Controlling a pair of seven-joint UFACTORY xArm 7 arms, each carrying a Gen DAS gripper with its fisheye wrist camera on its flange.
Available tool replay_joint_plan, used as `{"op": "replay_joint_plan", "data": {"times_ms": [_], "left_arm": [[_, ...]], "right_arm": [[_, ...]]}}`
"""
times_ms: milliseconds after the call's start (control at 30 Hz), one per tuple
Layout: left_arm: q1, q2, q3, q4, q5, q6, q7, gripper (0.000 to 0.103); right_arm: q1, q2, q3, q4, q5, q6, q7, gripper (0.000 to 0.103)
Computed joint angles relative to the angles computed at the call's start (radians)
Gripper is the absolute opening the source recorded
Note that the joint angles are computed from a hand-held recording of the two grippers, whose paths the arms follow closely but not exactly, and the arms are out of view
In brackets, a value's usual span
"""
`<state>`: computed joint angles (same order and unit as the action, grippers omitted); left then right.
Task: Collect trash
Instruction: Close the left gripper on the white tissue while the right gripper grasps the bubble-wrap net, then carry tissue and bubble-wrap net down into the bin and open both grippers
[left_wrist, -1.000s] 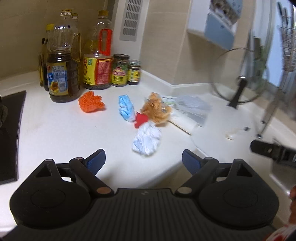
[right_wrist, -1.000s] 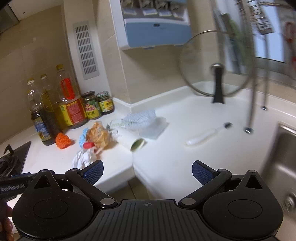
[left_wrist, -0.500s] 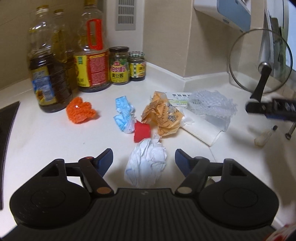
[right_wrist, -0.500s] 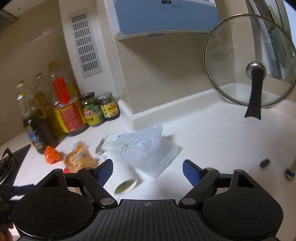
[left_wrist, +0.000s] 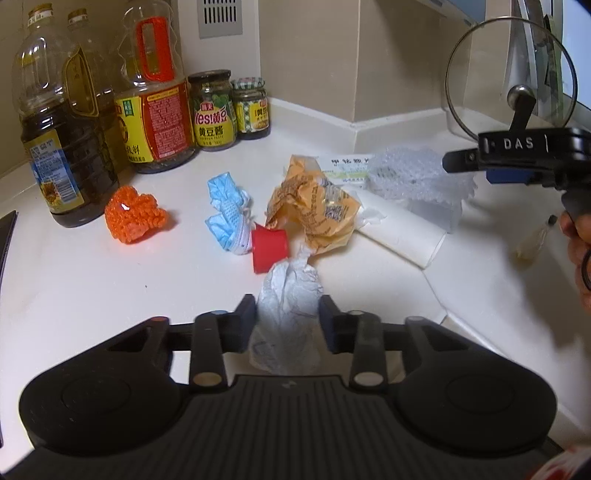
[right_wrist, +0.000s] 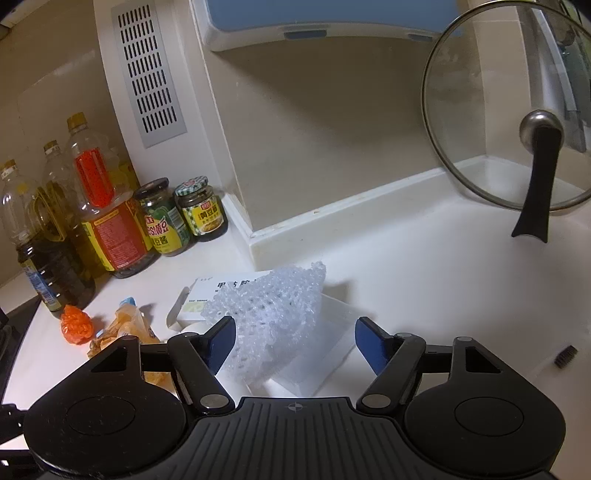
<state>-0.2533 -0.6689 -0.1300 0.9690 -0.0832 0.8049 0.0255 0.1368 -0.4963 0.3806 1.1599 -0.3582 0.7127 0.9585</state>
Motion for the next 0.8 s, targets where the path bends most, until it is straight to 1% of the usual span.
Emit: {"op": "replay_joint_plan", "data": {"times_ms": [67,100,167,333,400,433,500,633,800], "left_arm": [[0.0,0.002,0.006,0.004,-0.006,0.014,-0.003,0.021],[0.004,0.002,0.006,0.004,-0.006,0.015,-0.01,0.02],[0.011,-0.002,0.005,0.005,-0.003,0.015,-0.02,0.019],[0.019,-0.01,0.007,0.016,-0.005,0.019,-0.042,0.018],[0.022,-0.012,0.007,0.021,-0.004,0.021,-0.049,0.018],[0.022,-0.013,0.007,0.023,-0.005,0.023,-0.052,0.018],[0.024,-0.017,0.005,0.027,-0.005,0.027,-0.061,0.018],[0.02,-0.032,0.006,0.031,-0.013,0.03,-0.074,0.018],[0.01,-0.059,0.006,0.027,-0.027,0.034,-0.088,0.018]], "right_arm": [[0.001,0.011,-0.002,0.004,0.0,-0.006,-0.004,0.068],[0.002,0.016,-0.004,0.006,0.001,-0.008,-0.007,0.064],[0.003,0.029,-0.006,0.014,-0.002,-0.008,-0.009,0.061],[0.008,0.056,-0.012,0.029,-0.009,-0.01,-0.013,0.049],[0.013,0.066,-0.016,0.033,-0.012,-0.004,-0.016,0.036],[0.014,0.069,-0.016,0.034,-0.015,-0.001,-0.016,0.032],[0.016,0.069,-0.017,0.034,-0.023,0.004,-0.013,0.009],[0.009,0.039,-0.006,0.02,-0.055,-0.001,0.001,0.008],[0.011,-0.022,0.004,0.004,-0.05,0.009,-0.003,0.007]]}}
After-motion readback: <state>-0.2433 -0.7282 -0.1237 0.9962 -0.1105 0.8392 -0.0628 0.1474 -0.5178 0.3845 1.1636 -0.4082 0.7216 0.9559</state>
